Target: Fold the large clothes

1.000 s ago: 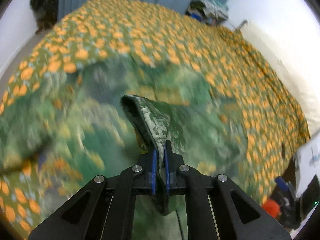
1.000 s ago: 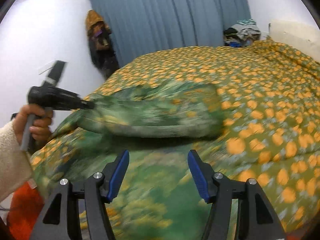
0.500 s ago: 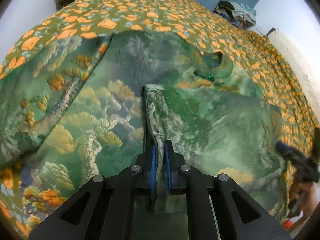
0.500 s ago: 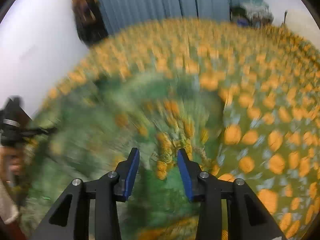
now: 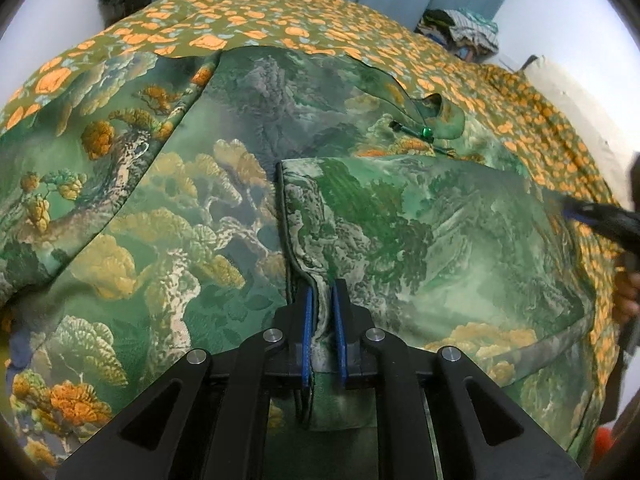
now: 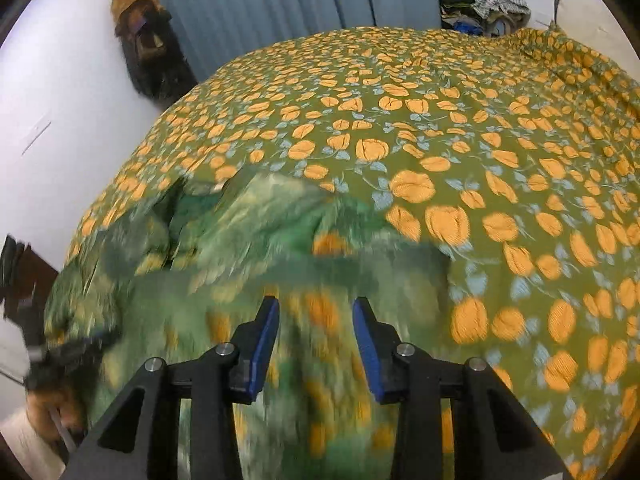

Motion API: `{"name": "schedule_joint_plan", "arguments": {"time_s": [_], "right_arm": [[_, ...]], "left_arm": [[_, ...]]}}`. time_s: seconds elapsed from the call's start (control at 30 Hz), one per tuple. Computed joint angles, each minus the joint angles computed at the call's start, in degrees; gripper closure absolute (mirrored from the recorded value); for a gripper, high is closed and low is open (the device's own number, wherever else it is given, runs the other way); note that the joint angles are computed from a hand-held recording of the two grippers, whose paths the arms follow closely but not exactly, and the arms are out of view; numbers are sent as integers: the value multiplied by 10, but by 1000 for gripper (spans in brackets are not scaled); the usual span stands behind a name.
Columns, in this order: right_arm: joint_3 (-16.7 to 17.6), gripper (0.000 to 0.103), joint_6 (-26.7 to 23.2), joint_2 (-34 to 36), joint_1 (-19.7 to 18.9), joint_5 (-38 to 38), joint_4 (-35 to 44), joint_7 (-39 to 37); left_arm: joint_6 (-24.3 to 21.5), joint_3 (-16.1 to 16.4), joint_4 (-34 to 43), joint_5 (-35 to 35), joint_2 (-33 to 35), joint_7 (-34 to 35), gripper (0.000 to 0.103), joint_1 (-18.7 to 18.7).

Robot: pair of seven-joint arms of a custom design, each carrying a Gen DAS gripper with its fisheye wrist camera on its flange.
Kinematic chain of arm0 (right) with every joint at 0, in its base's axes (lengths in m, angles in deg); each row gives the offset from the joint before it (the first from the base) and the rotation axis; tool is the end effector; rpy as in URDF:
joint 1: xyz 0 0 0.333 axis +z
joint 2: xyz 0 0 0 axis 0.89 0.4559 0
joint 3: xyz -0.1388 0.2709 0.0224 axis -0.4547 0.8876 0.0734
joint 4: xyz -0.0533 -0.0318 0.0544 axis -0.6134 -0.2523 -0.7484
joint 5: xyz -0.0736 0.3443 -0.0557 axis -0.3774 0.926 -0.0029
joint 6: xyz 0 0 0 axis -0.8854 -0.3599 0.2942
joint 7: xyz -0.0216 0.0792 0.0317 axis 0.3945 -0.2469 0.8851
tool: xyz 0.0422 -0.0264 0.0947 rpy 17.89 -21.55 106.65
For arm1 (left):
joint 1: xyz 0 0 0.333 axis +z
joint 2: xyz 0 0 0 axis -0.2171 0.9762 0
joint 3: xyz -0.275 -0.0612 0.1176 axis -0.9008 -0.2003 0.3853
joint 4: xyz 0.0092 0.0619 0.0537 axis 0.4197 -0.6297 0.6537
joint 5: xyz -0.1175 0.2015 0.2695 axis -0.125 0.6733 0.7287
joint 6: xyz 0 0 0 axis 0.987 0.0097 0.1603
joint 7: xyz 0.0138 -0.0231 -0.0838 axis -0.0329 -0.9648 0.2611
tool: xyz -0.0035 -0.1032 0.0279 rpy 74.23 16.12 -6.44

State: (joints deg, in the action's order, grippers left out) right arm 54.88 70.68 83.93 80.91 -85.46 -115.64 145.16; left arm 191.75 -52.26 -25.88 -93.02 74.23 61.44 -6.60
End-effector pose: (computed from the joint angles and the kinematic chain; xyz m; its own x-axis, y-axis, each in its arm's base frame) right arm 0.5100 0.2290 0.5714 -0.2889 -0.9332 -0.2137 -0.7644 0.3593 -0.5354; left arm 0.5953 -0.0247 0.5359 -0.3975 -0.8678 0.2982 -0.8301 0.2015 -0.5199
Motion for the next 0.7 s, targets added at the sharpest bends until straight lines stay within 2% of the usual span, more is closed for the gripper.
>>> {"name": "schedule_joint_plan", "arguments": {"time_s": [0.1, 0.17, 0.27, 0.5, 0.6, 0.7], "right_arm": [[-1, 65, -6, 52, -7, 67, 4, -22], [-14, 65, 5, 54, 12, 25, -2, 11], [-14, 65, 0, 36, 21, 15, -10, 30], [35, 63, -7, -90, 40, 61, -108, -21], [68, 63, -9, -121, 31, 45, -147, 16], [79, 63, 13, -104, 18, 32, -165, 53]], "left_arm": [[5, 0, -5, 1, -2, 5, 92, 0], [14, 0, -12, 4, -5, 7, 92, -2], [22, 0, -18, 5, -8, 11, 92, -4], [29, 0, -24, 3, -12, 10, 92, -8], [35, 0, -28, 10, -15, 8, 92, -10], [44, 0, -31, 29, -17, 1, 92, -16]]}}
